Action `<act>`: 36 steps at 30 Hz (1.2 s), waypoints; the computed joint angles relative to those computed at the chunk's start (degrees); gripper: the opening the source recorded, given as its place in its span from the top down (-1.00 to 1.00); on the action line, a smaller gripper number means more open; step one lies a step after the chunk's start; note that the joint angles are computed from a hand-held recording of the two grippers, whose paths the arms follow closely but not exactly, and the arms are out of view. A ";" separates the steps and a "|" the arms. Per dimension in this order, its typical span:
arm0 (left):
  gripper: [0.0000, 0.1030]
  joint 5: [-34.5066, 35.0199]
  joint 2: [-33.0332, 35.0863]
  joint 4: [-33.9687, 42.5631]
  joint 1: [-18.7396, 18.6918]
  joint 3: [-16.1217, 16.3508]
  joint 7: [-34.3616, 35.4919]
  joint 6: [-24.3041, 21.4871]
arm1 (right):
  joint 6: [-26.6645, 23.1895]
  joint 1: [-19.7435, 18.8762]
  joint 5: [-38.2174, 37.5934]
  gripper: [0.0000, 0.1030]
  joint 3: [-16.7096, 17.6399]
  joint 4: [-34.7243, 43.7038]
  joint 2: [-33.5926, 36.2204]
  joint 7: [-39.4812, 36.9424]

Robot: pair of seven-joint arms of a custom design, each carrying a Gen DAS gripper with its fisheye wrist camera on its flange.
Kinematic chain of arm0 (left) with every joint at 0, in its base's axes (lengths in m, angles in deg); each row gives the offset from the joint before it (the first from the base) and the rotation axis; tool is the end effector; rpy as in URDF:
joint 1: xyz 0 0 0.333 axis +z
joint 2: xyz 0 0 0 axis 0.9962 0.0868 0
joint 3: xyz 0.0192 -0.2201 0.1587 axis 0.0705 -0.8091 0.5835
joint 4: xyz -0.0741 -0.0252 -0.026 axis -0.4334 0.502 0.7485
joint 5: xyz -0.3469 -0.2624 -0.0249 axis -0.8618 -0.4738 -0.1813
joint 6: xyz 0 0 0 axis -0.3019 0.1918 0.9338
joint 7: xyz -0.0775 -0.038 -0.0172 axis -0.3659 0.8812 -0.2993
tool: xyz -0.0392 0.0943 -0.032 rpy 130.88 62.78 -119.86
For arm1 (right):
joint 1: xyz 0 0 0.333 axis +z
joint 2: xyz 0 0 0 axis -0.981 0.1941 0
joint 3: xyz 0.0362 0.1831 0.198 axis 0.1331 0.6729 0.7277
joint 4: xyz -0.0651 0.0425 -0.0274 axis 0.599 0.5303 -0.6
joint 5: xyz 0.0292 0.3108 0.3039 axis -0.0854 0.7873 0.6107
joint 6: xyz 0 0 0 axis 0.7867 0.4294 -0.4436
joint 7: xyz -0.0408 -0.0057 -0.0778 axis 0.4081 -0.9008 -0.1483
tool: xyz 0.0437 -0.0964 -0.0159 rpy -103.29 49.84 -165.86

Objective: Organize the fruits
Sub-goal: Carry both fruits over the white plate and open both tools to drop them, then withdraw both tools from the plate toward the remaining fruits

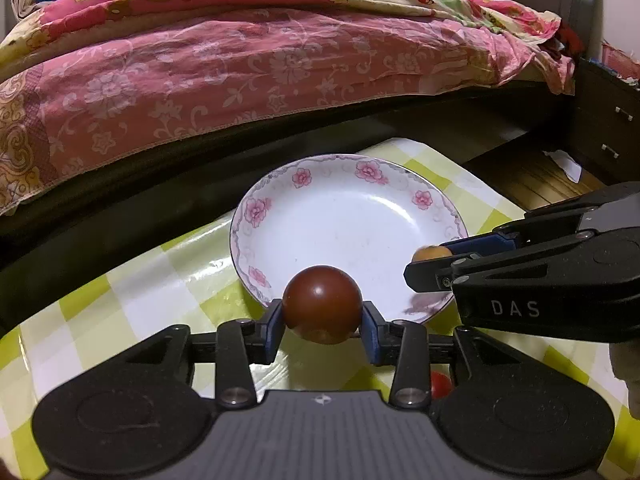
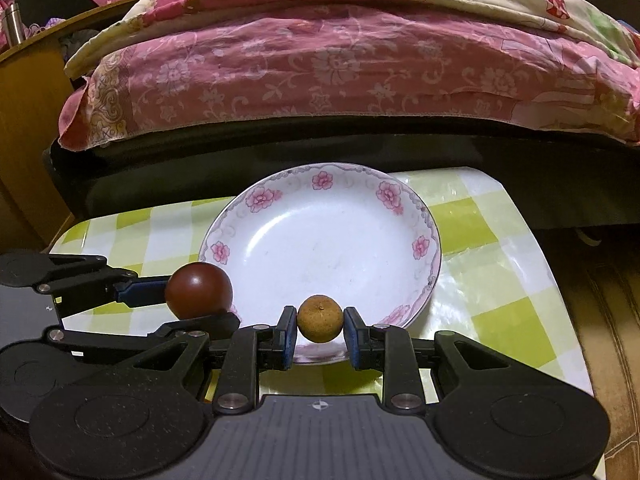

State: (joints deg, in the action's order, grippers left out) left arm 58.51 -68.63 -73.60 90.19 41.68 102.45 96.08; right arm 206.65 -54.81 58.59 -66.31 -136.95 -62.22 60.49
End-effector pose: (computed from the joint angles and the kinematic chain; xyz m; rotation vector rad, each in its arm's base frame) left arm 0.4438 -0.2164 0.3223 -1.5582 2.0222 -0.8465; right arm 0.4686 0.1068 0.3375 -2.0030 1.4249 -0.4199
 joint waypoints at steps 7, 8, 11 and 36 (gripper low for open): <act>0.06 1.36 -0.06 0.44 2.17 -1.97 -1.37 0.08 | 1.20 1.79 3.17 0.48 -1.52 0.55 0.63 -2.89; 0.05 1.89 -0.26 0.45 3.24 -3.01 -1.93 0.17 | 1.23 1.65 3.32 0.48 -1.38 0.62 0.70 -2.85; 0.04 2.40 -0.72 0.39 3.93 -3.64 -2.66 0.15 | 1.35 1.55 4.06 0.48 -1.25 0.52 0.43 -2.94; 0.03 -12.25 -7.93 -7.79 -17.95 16.06 12.47 -1.99 | -2.95 -0.24 -2.38 0.44 -0.87 -7.19 -9.74 1.45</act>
State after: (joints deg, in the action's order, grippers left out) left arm 46.27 -76.56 -81.39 72.24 57.73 114.92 94.09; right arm 203.70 -55.05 56.21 -67.18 -144.14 -71.95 61.94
